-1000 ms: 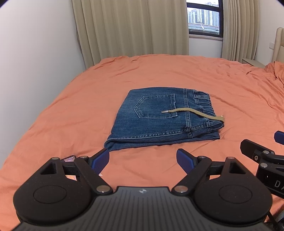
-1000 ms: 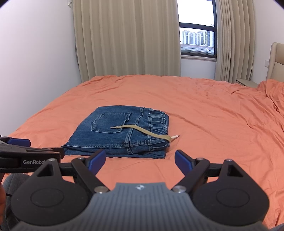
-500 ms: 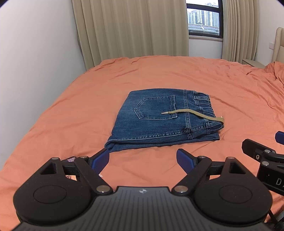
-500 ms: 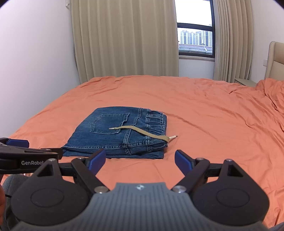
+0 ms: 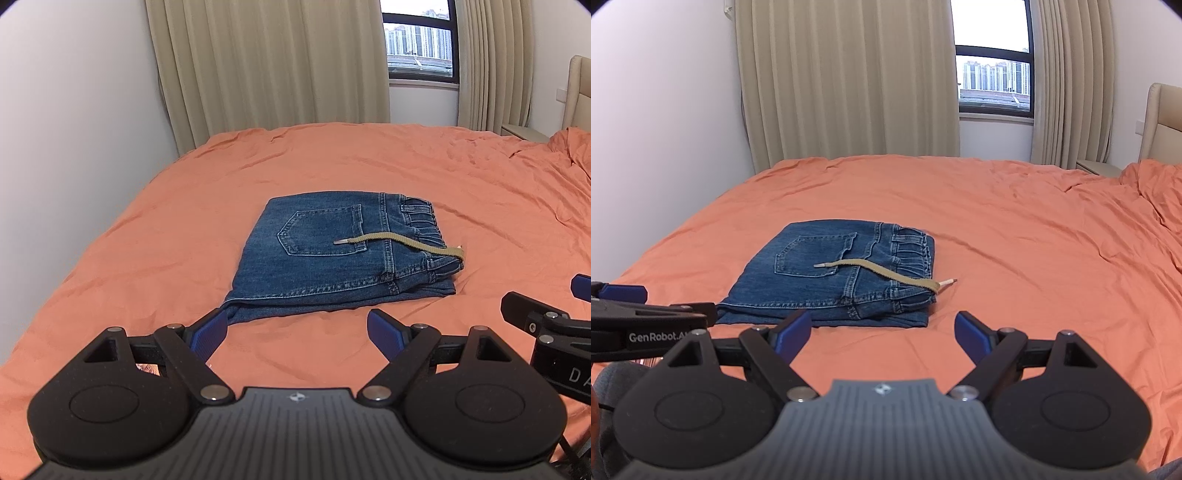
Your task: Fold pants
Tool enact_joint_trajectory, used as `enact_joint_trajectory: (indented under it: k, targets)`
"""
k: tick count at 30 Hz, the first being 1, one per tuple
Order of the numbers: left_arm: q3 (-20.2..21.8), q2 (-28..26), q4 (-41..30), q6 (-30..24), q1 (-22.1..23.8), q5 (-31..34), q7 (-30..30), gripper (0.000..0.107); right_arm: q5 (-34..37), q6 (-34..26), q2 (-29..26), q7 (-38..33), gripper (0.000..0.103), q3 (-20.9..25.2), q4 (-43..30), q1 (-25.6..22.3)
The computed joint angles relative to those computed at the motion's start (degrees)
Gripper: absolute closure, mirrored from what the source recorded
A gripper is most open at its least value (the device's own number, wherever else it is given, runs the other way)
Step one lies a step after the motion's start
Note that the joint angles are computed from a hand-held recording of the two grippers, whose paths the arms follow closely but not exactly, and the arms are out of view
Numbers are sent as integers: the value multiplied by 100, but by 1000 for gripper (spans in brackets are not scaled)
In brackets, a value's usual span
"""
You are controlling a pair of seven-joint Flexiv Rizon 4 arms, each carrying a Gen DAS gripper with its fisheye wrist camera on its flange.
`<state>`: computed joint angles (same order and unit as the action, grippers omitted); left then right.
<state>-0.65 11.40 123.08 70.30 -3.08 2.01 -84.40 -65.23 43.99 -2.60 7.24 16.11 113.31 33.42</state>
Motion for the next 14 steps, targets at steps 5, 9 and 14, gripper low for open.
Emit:
enact_joint_trajectory:
  k: [5, 9, 14]
  targets:
    - [5, 6, 0, 13, -25, -35, 38, 7, 48, -56, 0, -16, 22, 9, -14, 9]
    - [-5, 6, -1, 26, -20, 0, 46, 7, 96, -97, -7, -33, 22, 16, -20, 22]
    - [-4, 7, 21, 100, -21, 23, 57, 7, 124, -81, 0, -46, 22, 13, -8, 20]
